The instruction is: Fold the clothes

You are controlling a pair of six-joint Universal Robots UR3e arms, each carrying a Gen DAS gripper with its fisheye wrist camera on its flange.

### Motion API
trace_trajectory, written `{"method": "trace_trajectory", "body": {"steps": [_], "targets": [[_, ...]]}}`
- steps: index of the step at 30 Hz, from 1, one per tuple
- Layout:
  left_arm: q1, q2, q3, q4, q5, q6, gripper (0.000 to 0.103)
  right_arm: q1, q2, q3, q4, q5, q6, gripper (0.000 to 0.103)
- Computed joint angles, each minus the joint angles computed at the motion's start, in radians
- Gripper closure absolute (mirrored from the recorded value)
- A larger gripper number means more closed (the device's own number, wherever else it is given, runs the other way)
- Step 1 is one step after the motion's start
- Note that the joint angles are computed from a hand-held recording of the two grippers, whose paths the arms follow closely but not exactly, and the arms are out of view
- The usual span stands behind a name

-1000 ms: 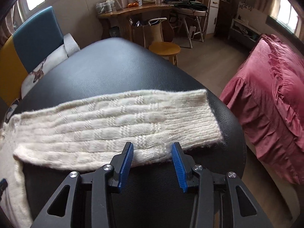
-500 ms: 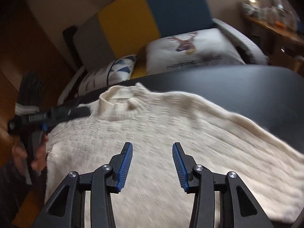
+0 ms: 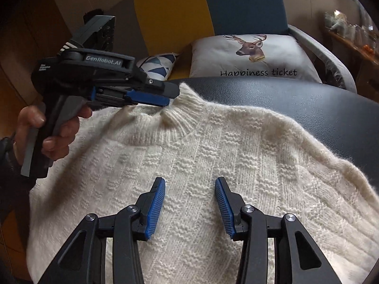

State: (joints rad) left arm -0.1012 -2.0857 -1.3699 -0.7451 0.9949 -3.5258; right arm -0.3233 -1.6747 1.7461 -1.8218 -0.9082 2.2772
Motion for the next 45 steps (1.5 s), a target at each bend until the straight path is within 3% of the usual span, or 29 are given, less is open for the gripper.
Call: {"method": "trace_trajectory", "body": {"steps": [2, 5, 8, 12, 17, 20, 26, 31, 32, 37, 38, 41, 45], "targets": [[-0.020, -0.041, 0.068, -0.037, -0.010, 0.030, 0.076, 0.004, -0.015, 0.039, -0.044, -0.001, 0.000, 0.057], [-0.045, -0.052, 0.088, 0.041, -0.022, 0.039, 0.101, 0.013, -0.042, 0.099, -0.116, -0.010, -0.006, 0.057], [-0.058, -0.054, 0.118, 0.084, 0.031, 0.024, 0.100, 0.002, -0.060, 0.150, -0.161, 0.006, -0.006, 0.057], [-0.108, -0.155, 0.299, -0.114, 0.197, 0.076, 0.101, 0.001, -0.058, 0.161, -0.181, 0.008, 0.000, 0.057], [-0.119, -0.164, 0.301, -0.101, 0.234, 0.042, 0.098, 0.008, -0.054, 0.167, -0.204, 0.003, 0.009, 0.057], [-0.126, -0.076, 0.213, -0.085, 0.306, -0.004, 0.083, 0.011, -0.052, 0.171, -0.216, 0.001, 0.013, 0.057], [-0.200, 0.294, -0.267, 0.104, 0.547, -0.101, 0.083, 0.030, -0.045, 0.176, -0.254, -0.010, 0.014, 0.056], [-0.353, 0.542, -0.537, 0.110, 0.807, -0.186, 0.083, 0.076, -0.044, 0.167, -0.286, -0.059, 0.027, 0.041], [-0.387, 0.571, -0.567, 0.100, 0.852, -0.202, 0.083, 0.087, -0.040, 0.146, -0.265, -0.068, 0.029, 0.041], [-0.492, 0.618, -0.642, 0.073, 1.006, -0.242, 0.083, 0.089, 0.123, -0.221, 0.203, 0.146, 0.037, 0.040], [-0.496, 0.625, -0.658, 0.081, 1.009, -0.241, 0.083, 0.094, 0.165, -0.304, 0.299, 0.187, 0.034, 0.044], [-0.497, 0.651, -0.705, 0.122, 1.005, -0.230, 0.083, 0.199, 0.362, -0.562, 0.347, 0.225, 0.185, 0.082], [-0.468, 0.672, -0.746, 0.167, 0.967, -0.208, 0.083, 0.303, 0.593, -0.837, 0.433, 0.213, 0.325, 0.082]]}}
